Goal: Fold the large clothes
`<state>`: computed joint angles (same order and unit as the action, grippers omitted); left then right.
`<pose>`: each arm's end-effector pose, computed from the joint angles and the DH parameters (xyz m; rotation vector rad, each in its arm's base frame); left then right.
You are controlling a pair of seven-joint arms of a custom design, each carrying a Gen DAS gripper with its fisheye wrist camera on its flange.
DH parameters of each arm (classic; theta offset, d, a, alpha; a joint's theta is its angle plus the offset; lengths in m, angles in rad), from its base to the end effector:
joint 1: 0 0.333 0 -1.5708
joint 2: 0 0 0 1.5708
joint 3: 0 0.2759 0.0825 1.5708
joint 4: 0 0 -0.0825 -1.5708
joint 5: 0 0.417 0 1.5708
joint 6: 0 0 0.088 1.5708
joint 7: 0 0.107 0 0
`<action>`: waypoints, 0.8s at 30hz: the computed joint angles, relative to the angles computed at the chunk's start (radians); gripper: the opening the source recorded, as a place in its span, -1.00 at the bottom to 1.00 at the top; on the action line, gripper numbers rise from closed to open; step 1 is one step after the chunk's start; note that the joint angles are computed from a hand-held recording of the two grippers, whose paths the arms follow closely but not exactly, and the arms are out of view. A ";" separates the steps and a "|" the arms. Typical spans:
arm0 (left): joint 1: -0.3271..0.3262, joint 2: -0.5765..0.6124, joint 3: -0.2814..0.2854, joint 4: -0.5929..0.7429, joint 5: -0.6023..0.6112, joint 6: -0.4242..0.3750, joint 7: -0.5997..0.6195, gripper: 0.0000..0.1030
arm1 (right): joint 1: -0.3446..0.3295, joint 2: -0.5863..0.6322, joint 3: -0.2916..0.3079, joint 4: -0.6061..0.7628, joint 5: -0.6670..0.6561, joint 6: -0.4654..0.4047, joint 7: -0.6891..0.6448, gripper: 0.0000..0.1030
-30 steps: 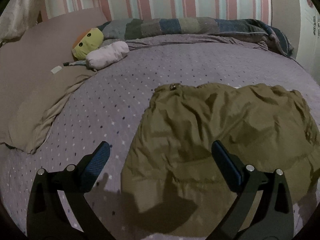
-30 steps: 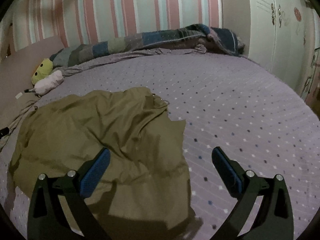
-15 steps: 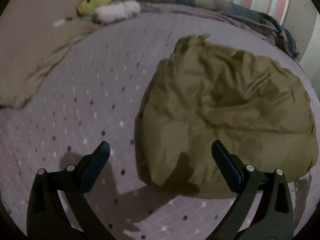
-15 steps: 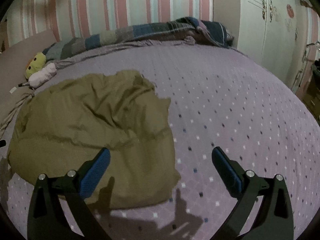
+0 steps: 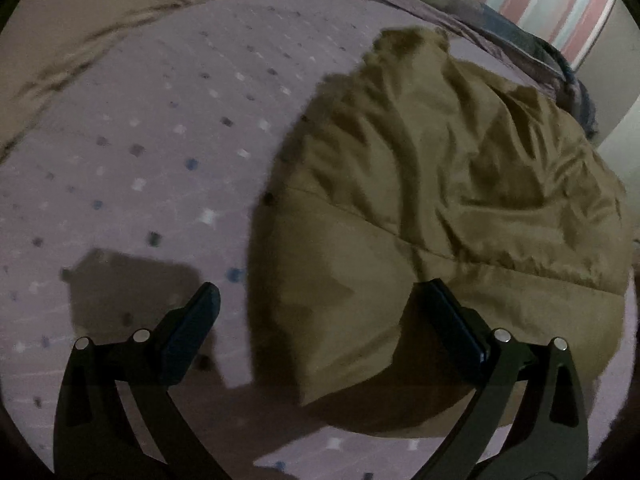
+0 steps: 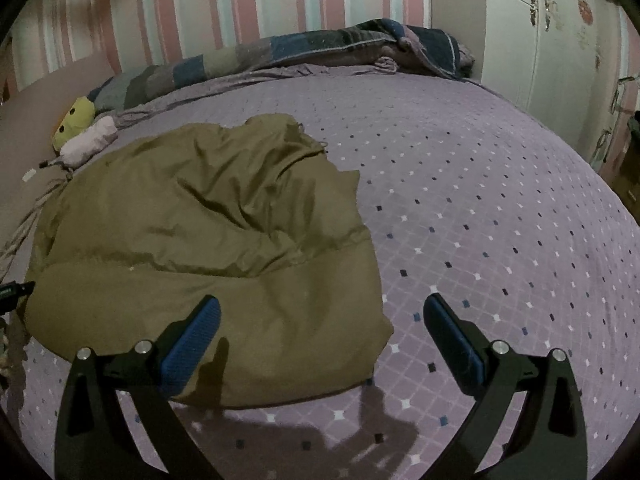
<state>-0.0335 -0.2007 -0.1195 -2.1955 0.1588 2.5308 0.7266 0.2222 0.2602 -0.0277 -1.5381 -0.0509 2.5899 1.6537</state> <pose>0.5631 -0.0906 0.4754 -2.4411 1.3163 -0.6667 0.6994 0.1410 0.5522 -1.8607 1.6043 -0.6691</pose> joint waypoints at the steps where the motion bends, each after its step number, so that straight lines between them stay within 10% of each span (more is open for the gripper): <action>1: -0.012 0.000 0.010 -0.006 -0.038 0.022 0.038 0.94 | 0.000 0.007 0.001 0.009 0.001 -0.008 -0.002 0.97; 8: -0.049 0.060 0.014 0.074 -0.177 0.008 0.237 0.89 | 0.001 0.033 0.005 0.040 0.018 -0.023 -0.034 0.97; 17: -0.043 0.149 -0.034 0.274 0.063 -0.216 0.222 0.29 | -0.024 0.103 -0.017 0.130 0.042 -0.063 -0.022 0.97; 24: -0.052 0.204 -0.034 0.354 0.101 -0.275 0.203 0.29 | -0.108 0.270 0.038 0.347 0.225 -0.217 -0.101 0.97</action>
